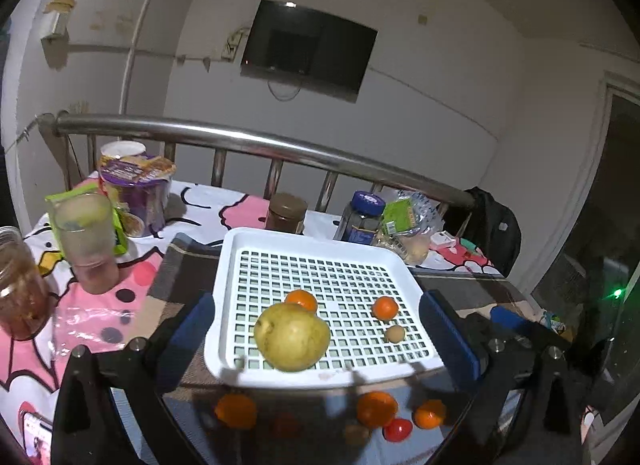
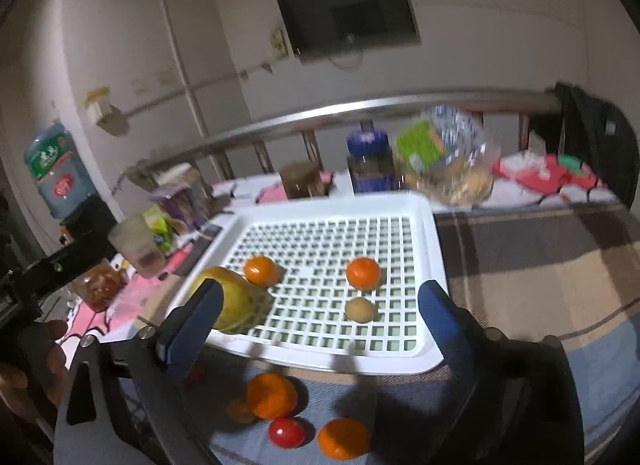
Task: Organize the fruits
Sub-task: 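Lower the pear and brown fruit into the white tray and open both grippers, then move both grippers back toward the remaining mandarins on the table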
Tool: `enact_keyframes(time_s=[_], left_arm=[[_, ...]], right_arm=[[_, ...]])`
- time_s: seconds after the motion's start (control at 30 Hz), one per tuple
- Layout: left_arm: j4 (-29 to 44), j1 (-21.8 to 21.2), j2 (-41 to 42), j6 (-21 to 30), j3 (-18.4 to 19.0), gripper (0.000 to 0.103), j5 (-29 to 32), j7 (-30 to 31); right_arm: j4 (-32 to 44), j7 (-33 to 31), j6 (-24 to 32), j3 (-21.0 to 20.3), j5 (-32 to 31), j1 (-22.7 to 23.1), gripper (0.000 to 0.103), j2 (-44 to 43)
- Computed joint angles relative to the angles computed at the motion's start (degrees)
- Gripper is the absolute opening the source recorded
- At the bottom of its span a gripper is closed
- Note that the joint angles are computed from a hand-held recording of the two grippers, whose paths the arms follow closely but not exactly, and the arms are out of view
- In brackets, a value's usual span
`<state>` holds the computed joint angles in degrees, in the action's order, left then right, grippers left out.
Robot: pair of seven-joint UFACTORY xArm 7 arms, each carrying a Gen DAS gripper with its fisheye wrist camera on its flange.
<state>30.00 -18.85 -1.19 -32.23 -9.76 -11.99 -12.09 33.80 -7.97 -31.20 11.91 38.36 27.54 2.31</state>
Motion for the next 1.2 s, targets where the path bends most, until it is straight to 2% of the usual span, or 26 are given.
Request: enact_keyframes(time_s=[0.07, 0.17, 0.27, 0.4, 0.67, 0.8, 0.93, 1.07, 1.2], left_arm=[[-1.96, -0.18, -1.22, -1.14, -0.25, 0.103, 0.18, 0.79], [-4.05, -0.7, -2.21, -2.23, -1.6, 0.103, -4.12, 4.18], [-5.73, -0.75, -2.31, -2.73, -1.04, 0.103, -1.6, 2.04], [-7.33, -0.95, -1.97, -3.47, -1.22, 0.103, -0.83, 1.37], [-9.21, -2.62, 0.33, -5.21, -2.27, 0.103, -6.69, 6.74], [-8.73, -2.55, 2.51, -3.33, -1.17, 0.103, -6.47, 6.08], [-7.95, -2.93, 4.96, -3.02, -0.39, 0.103, -7.67, 7.12], [-6.8, -2.28, 7.05, -2.09, 0.69, 0.102, -6.0, 5.07], [-5.75, -0.9, 8.9, -1.07, 1.56, 0.094, -2.66, 1.98]], right_arm=[[-1.65, -0.2, -1.72, 0.7, 0.41, 0.54, 0.099, -1.74], [-4.6, 1.18, -4.22, 1.91, 0.17, 0.68, 0.1, -4.03], [-6.73, 1.03, -6.22, 3.32, 1.65, 0.72, 0.102, -5.42], [-7.93, -3.24, -8.91, 5.57, 7.66, 1.55, 0.102, -5.55], [-10.44, -2.79, -12.01, 5.87, 8.56, 3.68, 0.102, -4.22], [-11.11, -0.9, -11.62, 5.29, 7.74, 4.33, 0.102, -2.7], [-10.54, -2.13, -11.14, 4.82, 9.5, 5.29, 0.102, -0.55], [-9.97, -1.95, -10.15, 3.8, 9.25, 5.83, 0.102, 1.45], [-9.12, -2.07, -8.58, 2.69, 9.38, 6.11, 0.102, 3.05]])
